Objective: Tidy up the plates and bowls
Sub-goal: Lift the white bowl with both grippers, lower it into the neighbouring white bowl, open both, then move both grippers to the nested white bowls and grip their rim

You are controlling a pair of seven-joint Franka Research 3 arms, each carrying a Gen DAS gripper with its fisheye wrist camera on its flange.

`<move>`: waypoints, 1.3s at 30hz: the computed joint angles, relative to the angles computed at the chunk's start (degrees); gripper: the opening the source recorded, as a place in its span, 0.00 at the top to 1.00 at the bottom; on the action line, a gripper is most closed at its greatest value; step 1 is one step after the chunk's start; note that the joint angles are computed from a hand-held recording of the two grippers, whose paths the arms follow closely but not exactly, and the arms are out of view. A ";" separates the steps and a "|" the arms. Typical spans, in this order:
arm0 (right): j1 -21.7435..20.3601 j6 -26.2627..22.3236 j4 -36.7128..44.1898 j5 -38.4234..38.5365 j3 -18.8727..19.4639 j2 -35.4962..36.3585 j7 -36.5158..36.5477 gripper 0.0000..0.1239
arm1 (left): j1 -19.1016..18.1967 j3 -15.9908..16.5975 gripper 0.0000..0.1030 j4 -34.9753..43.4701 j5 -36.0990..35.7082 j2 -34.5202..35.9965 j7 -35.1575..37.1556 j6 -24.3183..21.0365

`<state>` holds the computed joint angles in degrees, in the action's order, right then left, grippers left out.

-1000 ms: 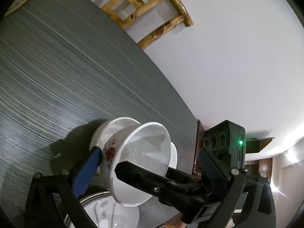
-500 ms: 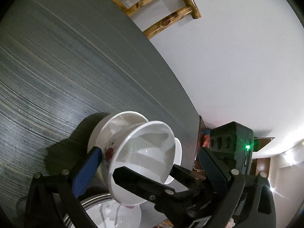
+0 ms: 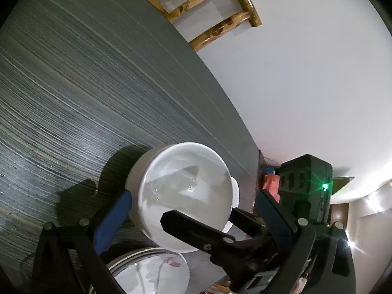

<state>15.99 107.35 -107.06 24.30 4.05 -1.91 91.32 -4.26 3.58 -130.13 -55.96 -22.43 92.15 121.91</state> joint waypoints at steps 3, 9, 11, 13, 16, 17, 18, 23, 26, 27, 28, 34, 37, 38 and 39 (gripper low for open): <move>-0.09 -1.20 1.08 -0.87 -0.07 0.27 0.52 0.18 | 0.12 0.20 0.00 -0.45 -0.15 -0.82 0.03 0.27; 0.02 -3.44 2.19 -3.85 0.09 0.01 0.48 0.17 | 0.17 0.67 0.00 -1.26 0.31 -1.83 -0.67 -0.02; 0.14 -3.04 2.06 -5.67 0.24 -0.56 0.35 0.17 | 0.16 0.78 0.00 -1.31 0.42 -1.93 -0.63 -0.05; -0.06 -2.95 1.64 -5.05 -0.03 -1.37 -0.33 0.17 | 0.11 0.95 0.00 -1.37 0.20 -2.19 -0.76 -0.17; -0.70 -2.20 0.10 -3.60 -0.60 -3.02 -0.73 0.17 | 0.23 0.95 0.00 -1.12 0.91 -2.72 -0.96 -0.50; -0.94 -2.02 -0.41 -3.42 -0.73 -3.55 -0.42 0.17 | 0.15 0.95 0.00 -0.90 1.07 -2.74 -1.00 -0.56; -1.29 -1.97 -1.16 -2.68 -1.05 -4.39 -0.26 0.17 | 0.07 0.92 0.00 -0.75 1.36 -2.97 -0.98 -0.64; -3.32 -0.37 -5.93 0.43 -2.64 -9.58 -0.93 0.17 | -0.93 0.38 0.00 1.32 2.58 -2.85 -0.91 -0.61; -5.17 0.26 -8.66 0.50 -3.66 -12.44 -0.63 0.17 | -1.93 -0.17 0.00 3.56 3.45 -2.03 -0.64 -1.14; -6.05 0.89 -10.04 0.20 -4.14 -13.72 -0.19 0.17 | -2.34 -0.61 0.00 4.37 3.57 -1.68 -0.65 -0.90; -6.60 1.12 -10.85 0.19 -4.45 -14.42 -0.14 0.17 | -2.97 -1.00 0.00 5.41 3.43 -1.07 -0.42 -0.88; -10.14 1.10 -14.60 0.39 -6.67 -16.57 -0.07 0.17 | -5.43 -3.51 0.00 14.24 2.55 6.79 0.07 -5.08; -11.24 1.56 -16.25 2.62 -7.72 -16.26 -1.14 0.17 | -5.85 -5.51 0.00 19.59 2.55 11.72 1.23 -7.40; -11.52 1.75 -16.60 3.22 -7.86 -16.01 -1.38 0.17 | -5.55 -6.08 0.00 21.12 2.78 13.09 1.55 -8.40; -11.78 1.87 -17.23 4.44 -8.25 -15.54 -1.78 0.17 | -5.40 -7.22 0.00 23.19 4.30 15.09 0.69 -8.87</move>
<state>4.21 109.23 -124.29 28.74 -4.20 -17.44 89.54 -9.65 -3.64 -106.94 -51.66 -7.34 92.84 113.04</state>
